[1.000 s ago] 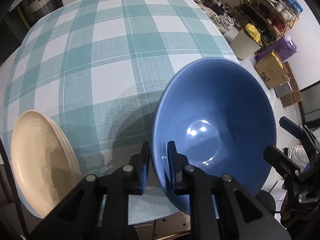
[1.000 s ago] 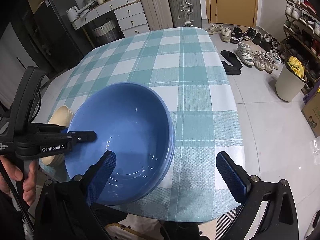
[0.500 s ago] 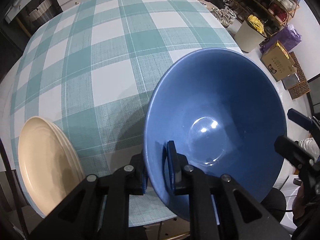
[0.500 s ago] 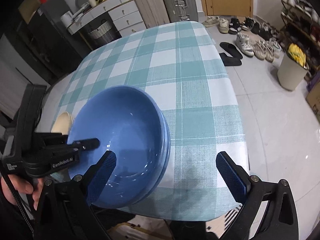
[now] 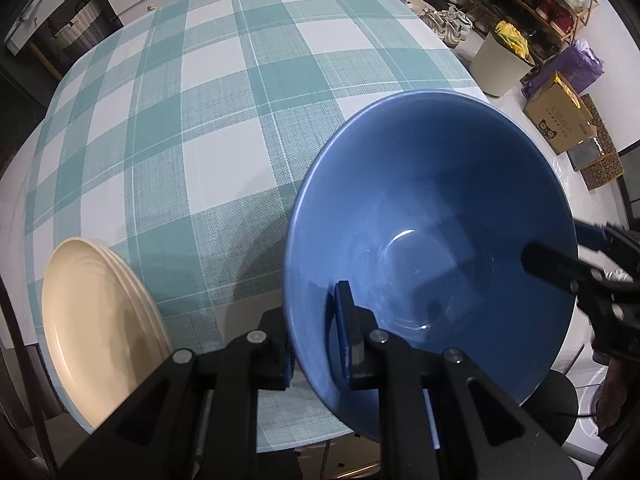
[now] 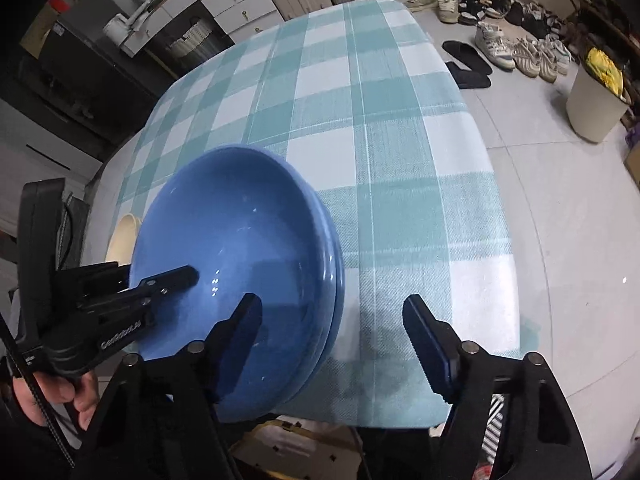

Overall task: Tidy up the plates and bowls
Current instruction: 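Lift the blue bowls with both tools above the table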

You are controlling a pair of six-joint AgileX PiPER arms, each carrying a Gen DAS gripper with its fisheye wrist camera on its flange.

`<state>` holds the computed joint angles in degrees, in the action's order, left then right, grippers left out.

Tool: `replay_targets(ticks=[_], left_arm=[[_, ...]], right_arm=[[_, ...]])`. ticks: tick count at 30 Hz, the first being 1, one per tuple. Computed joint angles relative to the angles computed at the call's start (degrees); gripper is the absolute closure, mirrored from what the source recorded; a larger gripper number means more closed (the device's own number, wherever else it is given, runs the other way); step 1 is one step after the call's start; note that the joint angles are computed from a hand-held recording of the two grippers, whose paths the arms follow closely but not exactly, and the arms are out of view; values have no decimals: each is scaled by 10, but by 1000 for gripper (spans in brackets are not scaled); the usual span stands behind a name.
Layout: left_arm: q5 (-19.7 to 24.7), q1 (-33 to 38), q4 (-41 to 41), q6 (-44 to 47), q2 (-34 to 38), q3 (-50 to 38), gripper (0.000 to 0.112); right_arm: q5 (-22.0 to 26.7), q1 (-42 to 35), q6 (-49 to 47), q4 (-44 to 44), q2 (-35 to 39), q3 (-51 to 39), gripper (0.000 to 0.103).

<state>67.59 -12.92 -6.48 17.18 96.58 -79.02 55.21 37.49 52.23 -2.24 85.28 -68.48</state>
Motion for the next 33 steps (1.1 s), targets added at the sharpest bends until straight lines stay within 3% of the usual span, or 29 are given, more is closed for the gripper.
replay_targets(ticks=[2,3,5,9,14,17,22,27,33], left_arm=[[-4,-5,6,-1,-2,3,96],[-5,-7,8,-2,-3,4,96],[-2,-5,6,-3,-2,2,96],[6,3,-8,7,4,-4,96],[9,9,-18,12,4,-1,96],[12,11,-22,16,5,-3,96],[16,14,-25,12,11,-4,94],[0,14,-31,18,3,18,94],[21,26,-50,26,12,3,97]], right_arm=[[15,5,6,-24,13,-13,37],[14,2,5,-21,16,-13,46],[-5,-16,-19,23,16,-2,51],[-24,-27,-42,70,31,2,53],[-35,-30,-35,80,38,3,77],[-30,-25,-31,69,39,2,85],[-52,-26,-23,68,29,21,87],[-28,-9,2,35,39,1,89],[-28,-19,-6,49,39,1,89]])
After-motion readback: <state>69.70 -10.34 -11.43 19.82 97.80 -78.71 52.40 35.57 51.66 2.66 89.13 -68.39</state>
